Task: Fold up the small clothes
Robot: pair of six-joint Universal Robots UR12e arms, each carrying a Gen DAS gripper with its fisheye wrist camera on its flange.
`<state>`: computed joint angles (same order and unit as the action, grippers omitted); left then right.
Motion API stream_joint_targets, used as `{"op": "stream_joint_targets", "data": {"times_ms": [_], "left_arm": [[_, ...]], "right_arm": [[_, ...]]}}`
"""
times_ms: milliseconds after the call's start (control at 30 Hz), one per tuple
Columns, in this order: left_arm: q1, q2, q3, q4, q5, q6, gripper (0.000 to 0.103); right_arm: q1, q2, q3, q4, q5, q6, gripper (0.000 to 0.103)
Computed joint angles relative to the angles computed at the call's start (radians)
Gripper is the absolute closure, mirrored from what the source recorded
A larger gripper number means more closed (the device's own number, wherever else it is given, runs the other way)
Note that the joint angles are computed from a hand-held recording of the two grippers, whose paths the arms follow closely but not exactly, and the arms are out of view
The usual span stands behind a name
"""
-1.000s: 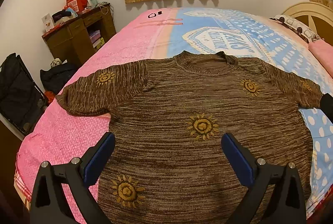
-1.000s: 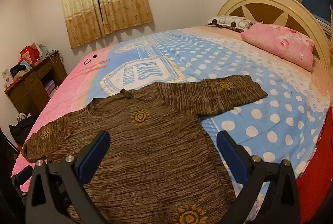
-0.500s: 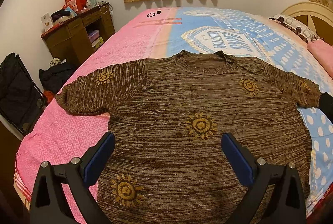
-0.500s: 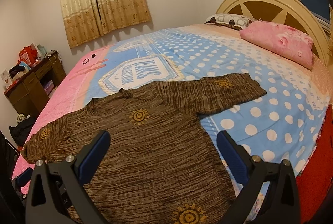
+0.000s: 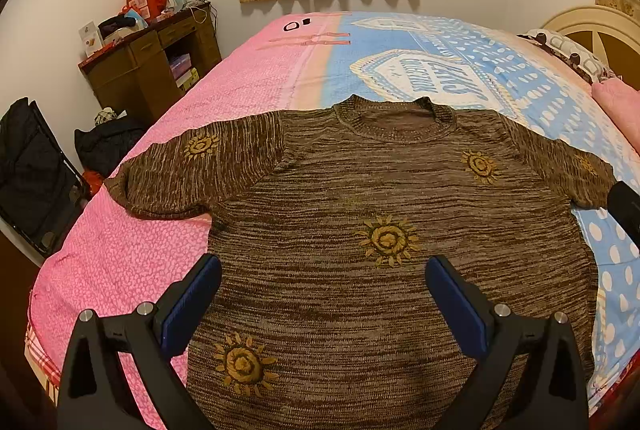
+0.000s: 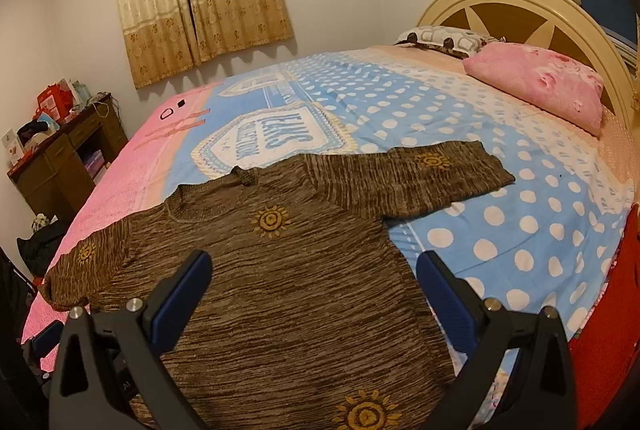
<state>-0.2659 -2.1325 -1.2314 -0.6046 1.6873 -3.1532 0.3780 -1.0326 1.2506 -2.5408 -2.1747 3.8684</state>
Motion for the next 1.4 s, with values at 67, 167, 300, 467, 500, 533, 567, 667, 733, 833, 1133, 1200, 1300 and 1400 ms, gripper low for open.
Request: {"op": "stream_joint_targets", "data": {"times_ms": [67,167,300,467,500,533,567,667,733,833,1133,1200,1300,1400], "left_arm": [[0.000,0.000,0.000,-0.001,-0.001,0.000,0.001],[0.000,0.000,0.000,0.000,0.000,0.000,0.001],[0.000,0.001,0.000,-0.002,-0.001,-0.002,0.001],[0.003,0.002,0.001,-0.007,-0.004,-0.005,0.001],[0.002,0.002,0.001,-0.008,-0.004,-0.005,0.001],[0.003,0.002,0.000,-0.008,-0.004,-0.005,0.001],[0.003,0.002,0.001,-0.010,-0.004,-0.006,0.001],[0.004,0.002,0.002,-0.014,-0.005,-0.010,0.001],[0.005,0.002,0.001,-0.011,-0.005,-0.013,0.001],[0.005,0.001,0.000,-0.008,-0.006,-0.014,0.001],[0.003,-0.006,0.006,-0.016,-0.005,-0.009,0.001],[0.003,-0.010,0.009,-0.020,-0.007,-0.011,0.001],[0.003,-0.015,0.011,-0.022,-0.014,-0.011,0.001],[0.003,-0.021,0.011,-0.023,-0.033,0.000,0.001]], "right_arm": [[0.001,0.001,-0.003,0.004,0.000,-0.001,0.000],[0.001,0.002,-0.004,0.003,-0.001,-0.002,0.000],[0.002,0.004,-0.007,0.005,-0.001,-0.002,0.000],[0.003,0.005,-0.010,0.013,0.001,0.001,0.000],[0.003,0.005,-0.011,0.014,0.002,0.001,0.000],[0.003,0.005,-0.011,0.015,0.003,0.002,0.000],[0.003,0.005,-0.011,0.016,0.003,0.002,0.000],[0.003,0.005,-0.011,0.014,0.003,0.002,0.000],[0.003,0.005,-0.012,0.016,0.002,0.001,0.000],[0.003,0.005,-0.011,0.014,0.004,0.002,0.000],[0.000,0.003,-0.002,0.019,0.013,0.010,0.000],[-0.002,0.003,-0.002,0.020,0.015,0.012,0.000],[-0.006,0.003,0.001,0.027,0.024,0.020,0.000],[-0.013,0.003,0.008,0.026,0.039,0.038,0.000]]}}
